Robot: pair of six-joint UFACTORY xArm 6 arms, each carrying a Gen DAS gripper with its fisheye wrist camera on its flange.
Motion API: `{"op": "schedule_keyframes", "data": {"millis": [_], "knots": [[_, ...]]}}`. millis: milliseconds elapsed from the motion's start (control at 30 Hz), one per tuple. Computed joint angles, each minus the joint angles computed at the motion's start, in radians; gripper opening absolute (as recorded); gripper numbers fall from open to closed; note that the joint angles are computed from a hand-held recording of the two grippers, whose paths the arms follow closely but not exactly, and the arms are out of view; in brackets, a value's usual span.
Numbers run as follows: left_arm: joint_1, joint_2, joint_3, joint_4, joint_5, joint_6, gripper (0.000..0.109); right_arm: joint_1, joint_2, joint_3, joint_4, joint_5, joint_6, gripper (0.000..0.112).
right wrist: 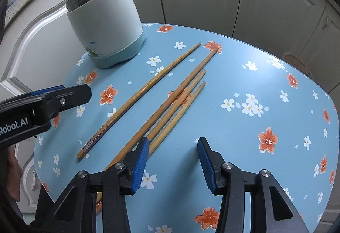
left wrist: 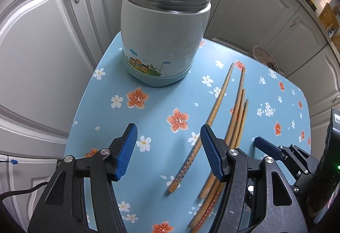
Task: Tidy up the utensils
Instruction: 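Withdraw both grippers from the jar back over the chopsticks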
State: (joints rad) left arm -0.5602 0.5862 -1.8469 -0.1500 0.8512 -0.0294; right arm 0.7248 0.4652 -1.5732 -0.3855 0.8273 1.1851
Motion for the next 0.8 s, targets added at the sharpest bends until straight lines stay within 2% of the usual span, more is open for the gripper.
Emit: {"op": "schedule_keyframes", "data": {"millis": [133, 233, 400, 533, 633, 767, 800], "knots": [[-0.001, 0.004, -0.006, 0.002, 0.01, -0.004, 0.062, 0.006, 0.025, -0.038, 0.01, 0.025, -0.045, 0.046], [-0.001, 0.001, -0.002, 0.003, 0.006, -0.007, 0.062, 0.027, 0.047, -0.088, -0.012, 0.13, -0.131, 0.046], [-0.001, -0.002, -0.001, -0.006, 0.009, 0.011, 0.062, 0.02, -0.061, 0.048, 0.005, 0.158, -0.179, 0.046], [-0.01, 0.018, -0.033, -0.015, 0.04, 0.051, 0.062, -0.007, -0.191, 0.237, 0.029, 0.075, -0.127, 0.046], [-0.018, 0.054, -0.089, -0.013, 0.081, 0.087, 0.062, -0.016, -0.272, 0.339, -0.011, 0.016, -0.014, 0.046], [-0.031, 0.1, -0.156, 0.005, 0.118, 0.117, 0.062, -0.021, -0.401, 0.502, 0.06, -0.168, 0.075, 0.046], [-0.035, 0.113, -0.176, 0.012, 0.126, 0.124, 0.062, -0.012, -0.419, 0.519, 0.058, -0.18, 0.099, 0.046]]}}
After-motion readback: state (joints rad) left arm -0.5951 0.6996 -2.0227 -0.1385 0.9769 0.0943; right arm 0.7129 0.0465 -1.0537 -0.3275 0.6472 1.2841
